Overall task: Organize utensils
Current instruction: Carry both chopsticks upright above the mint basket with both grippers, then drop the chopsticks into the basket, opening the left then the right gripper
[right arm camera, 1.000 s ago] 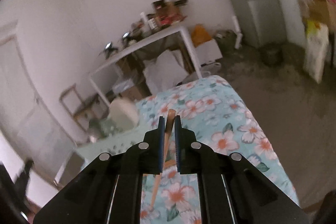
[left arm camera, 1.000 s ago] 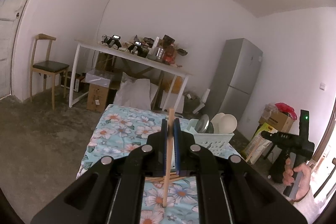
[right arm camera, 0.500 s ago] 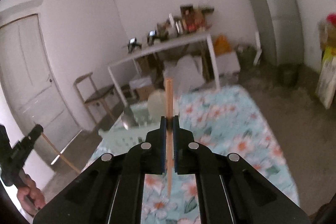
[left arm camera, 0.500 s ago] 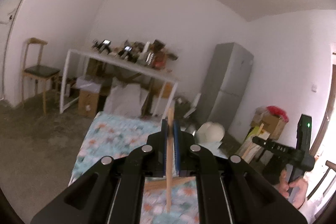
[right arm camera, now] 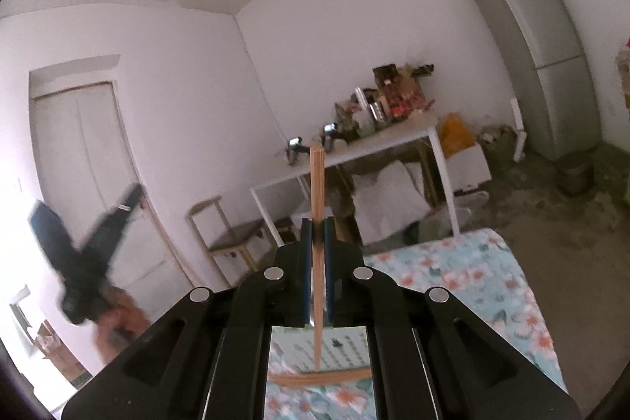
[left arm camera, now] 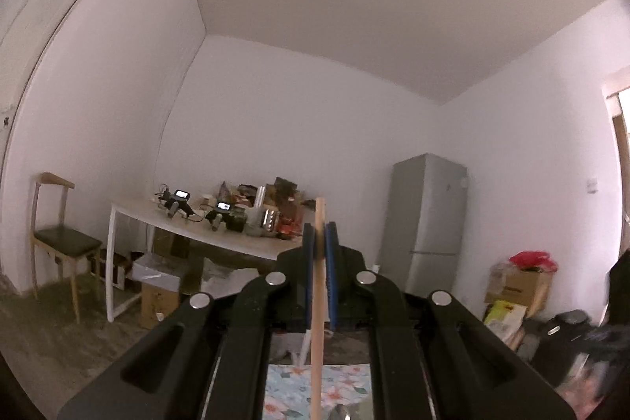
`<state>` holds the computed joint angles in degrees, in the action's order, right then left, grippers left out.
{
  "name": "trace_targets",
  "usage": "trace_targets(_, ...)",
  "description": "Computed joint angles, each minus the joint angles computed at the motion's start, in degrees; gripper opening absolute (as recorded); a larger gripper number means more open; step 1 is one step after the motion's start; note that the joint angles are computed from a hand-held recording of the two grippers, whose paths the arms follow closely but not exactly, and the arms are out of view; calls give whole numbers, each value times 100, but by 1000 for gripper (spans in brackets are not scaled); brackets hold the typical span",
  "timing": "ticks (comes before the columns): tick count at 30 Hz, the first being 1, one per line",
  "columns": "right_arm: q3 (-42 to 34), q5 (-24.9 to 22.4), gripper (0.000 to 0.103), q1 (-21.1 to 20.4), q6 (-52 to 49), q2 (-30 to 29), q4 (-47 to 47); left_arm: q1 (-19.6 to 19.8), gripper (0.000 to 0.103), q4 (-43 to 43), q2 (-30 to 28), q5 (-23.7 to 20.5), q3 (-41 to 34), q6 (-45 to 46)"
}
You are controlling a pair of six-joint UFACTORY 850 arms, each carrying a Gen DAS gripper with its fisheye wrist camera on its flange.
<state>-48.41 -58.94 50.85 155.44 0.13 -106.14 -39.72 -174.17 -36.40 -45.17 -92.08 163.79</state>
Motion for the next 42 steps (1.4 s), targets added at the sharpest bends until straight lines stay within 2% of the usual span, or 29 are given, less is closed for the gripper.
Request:
trace_targets(3, -122, 181, 4, -186, 98, -91, -226, -65, 5, 142, -545, 201, -637, -24)
trace_targets(7, -319, 462, 4, -460, 157, -273, -466, -166, 5, 28, -1007, 773, -1154, 368)
trace_targets(10, -470, 716, 4, -656, 287, -435, -674, -166, 6, 569, -1320, 1465, -1505, -84)
trace_targets(11, -527, 788, 4, -718, 325, -495, -722, -162, 6, 670, -1359, 1575, -1535, -163)
trace_targets(12, -591, 882, 4, -784, 369, -570, -783, -156, 12, 774, -1389, 1665, -1545, -244)
trace_targets(14, -714, 979, 4, -871, 371, -699, -808, -115, 35, 942, -1362, 1601, -1449, -482)
trace_targets(15, -781, 1017, 4, -910, 365, -776, -808, -96, 53, 973, -1331, 1517, -1376, -561)
trace_targets(16, -830, 1081, 4, -944, 354, -829, -813, -65, 58, 1025, -1263, 1368, -1259, -662)
trace_targets(21, -1096, 1219, 4, -1031, 315, -1102, -811, 59, 63, 1276, -938, 998, -778, -1005)
trace_targets(27, -1208, 1261, 4, -1081, 468, -1101, -1023, 191, 63, 1352, -545, 644, -73, -1108)
trace_targets(31, -1399, 1005, 4, -975, -127, -1158, -735, 285, 63, 1482, -414, 506, 197, -1359)
trace_targets(35, -1717, 1144, 4, -971, -621, -1511, -465, 318, 63, 1432, -321, 409, 399, -1426)
trace_targets(37, -1828, 1381, 8, -1002, -740, -1820, -450, 333, 63, 1524, -277, 393, 511, -1513)
trace_targets(38, -1858, 1614, 10, -1034, -752, -1908, -452, 342, 63, 1605, -265, 428, 533, -1590)
trace_targets(39, -1869, 2047, 13, -1127, -634, -1990, -508, 358, 64, 1723, -245, 481, 571, -1703)
trace_targets(41, -1805, 2595, 25, -1267, -124, -2035, -754, 397, 64, 2076, -185, 660, 661, -2046)
trace_targets(42, -1714, 2756, 35, -1328, 192, -2018, -967, 421, 64, 2259, -149, 757, 724, -2230)
